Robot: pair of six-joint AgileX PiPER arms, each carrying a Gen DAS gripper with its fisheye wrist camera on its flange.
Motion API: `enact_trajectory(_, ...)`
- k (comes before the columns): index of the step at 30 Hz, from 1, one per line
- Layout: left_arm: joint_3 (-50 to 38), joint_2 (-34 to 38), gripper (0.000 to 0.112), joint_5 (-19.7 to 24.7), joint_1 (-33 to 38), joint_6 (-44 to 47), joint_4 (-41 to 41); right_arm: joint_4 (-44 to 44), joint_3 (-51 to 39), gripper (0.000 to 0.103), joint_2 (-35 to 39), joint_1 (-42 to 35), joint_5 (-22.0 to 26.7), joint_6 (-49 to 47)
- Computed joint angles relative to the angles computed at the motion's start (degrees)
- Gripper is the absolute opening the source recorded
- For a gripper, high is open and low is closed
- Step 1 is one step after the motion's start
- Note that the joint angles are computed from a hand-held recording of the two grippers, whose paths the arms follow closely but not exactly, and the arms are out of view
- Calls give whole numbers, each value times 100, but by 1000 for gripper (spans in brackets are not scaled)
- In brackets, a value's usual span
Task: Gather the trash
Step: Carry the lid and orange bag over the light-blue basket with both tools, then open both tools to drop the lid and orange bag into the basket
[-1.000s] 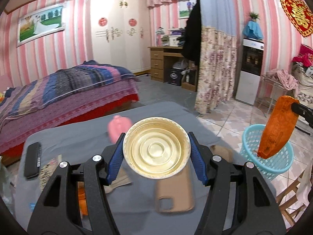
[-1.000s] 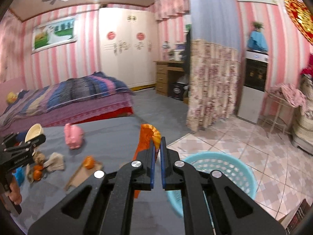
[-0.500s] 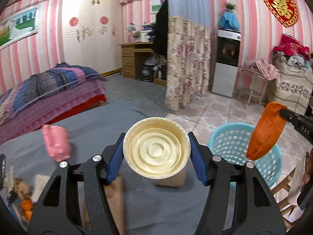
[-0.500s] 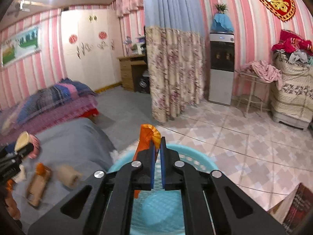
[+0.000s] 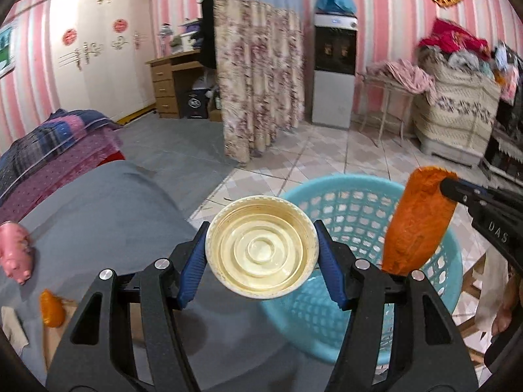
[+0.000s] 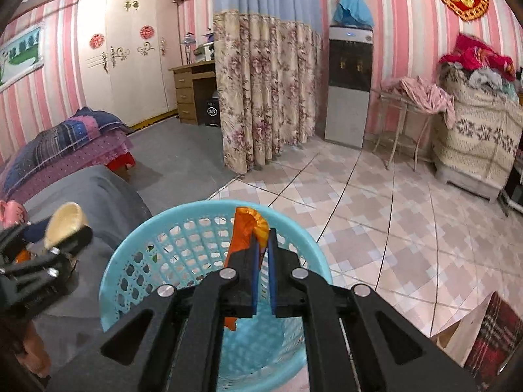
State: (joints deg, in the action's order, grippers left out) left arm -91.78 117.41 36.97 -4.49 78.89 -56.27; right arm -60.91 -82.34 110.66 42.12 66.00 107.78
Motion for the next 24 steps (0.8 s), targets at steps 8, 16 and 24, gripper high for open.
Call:
enact_trajectory(8,-657,528,61,58,-460,-723,737,29,208,5,15,-80,-280,305)
enact_trajectory(16,-1102,769,80,93,-573,-1134,1094,100,328,5,-9,-100,-271,581)
enact_trajectory(24,-1007,525,93,-47,-206,-932,828,380,-410,5,423,16,-7,216)
